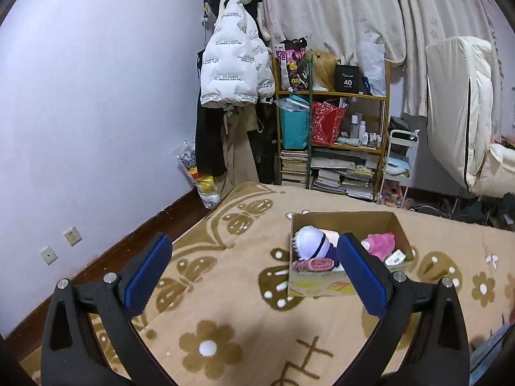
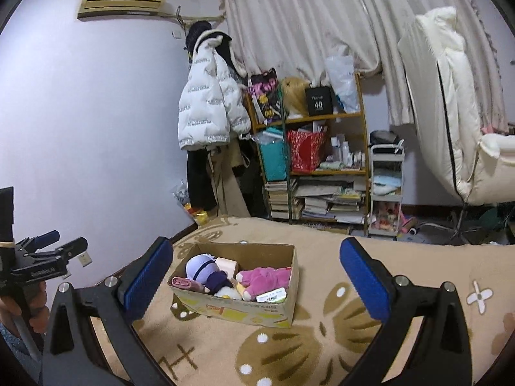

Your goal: Organize soft objects

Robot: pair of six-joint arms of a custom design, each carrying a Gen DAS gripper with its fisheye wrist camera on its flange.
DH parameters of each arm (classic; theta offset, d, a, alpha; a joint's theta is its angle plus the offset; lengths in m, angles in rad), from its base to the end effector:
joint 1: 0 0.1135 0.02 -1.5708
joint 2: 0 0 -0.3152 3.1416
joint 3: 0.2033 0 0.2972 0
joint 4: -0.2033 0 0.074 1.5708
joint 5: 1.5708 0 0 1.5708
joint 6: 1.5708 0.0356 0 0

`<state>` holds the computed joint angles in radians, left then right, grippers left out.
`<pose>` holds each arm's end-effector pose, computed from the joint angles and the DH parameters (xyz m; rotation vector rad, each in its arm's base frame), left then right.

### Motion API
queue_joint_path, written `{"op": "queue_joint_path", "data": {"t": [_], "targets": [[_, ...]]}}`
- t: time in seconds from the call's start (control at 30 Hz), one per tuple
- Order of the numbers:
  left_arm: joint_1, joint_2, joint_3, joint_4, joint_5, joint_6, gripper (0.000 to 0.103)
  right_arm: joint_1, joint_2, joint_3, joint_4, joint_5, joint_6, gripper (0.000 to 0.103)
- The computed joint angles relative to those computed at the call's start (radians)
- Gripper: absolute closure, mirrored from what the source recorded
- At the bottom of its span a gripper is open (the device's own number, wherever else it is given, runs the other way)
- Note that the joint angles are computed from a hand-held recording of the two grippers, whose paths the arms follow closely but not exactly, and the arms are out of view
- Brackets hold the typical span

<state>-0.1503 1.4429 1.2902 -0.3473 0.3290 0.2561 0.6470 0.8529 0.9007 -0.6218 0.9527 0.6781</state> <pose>0.3652 -0.0669 0.3895 0.6093 1.9603 -0.2746 0.1611 0.0854 0.3734 0.5401 1.8143 -0.1313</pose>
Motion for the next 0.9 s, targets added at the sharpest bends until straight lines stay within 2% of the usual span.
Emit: {"op": "queue_joint_path", "data": {"t": [0.13, 0.27, 0.5, 0.7, 0.9], "targets": [[0.019, -0.056, -0.071, 0.044, 0.034, 0.008, 0.002, 0.118, 0.009, 0.017, -0.089, 0.105, 0.079, 0.000], [0.029, -0.092, -0.128, 0.108, 0.037, -0.008, 0.002, 0.178, 0.037, 0.028, -0.158, 0.153, 0.144, 0.000], [0.048, -0.095, -0.161, 0.156, 0.069, -0.040, 0.002, 0.172, 0.062, -0.027, -0.162, 0.126, 0.187, 0.000], [0.041, -0.068, -0.163, 0.169, 0.084, -0.050, 0.001, 0.104, 0.028, -0.081, -0.089, 0.047, 0.132, 0.000], [0.019, -0.050, -0.163, 0.173, 0.064, -0.027, 0.001, 0.077, 0.008, -0.101, -0.089, 0.032, 0.139, 0.000]]}}
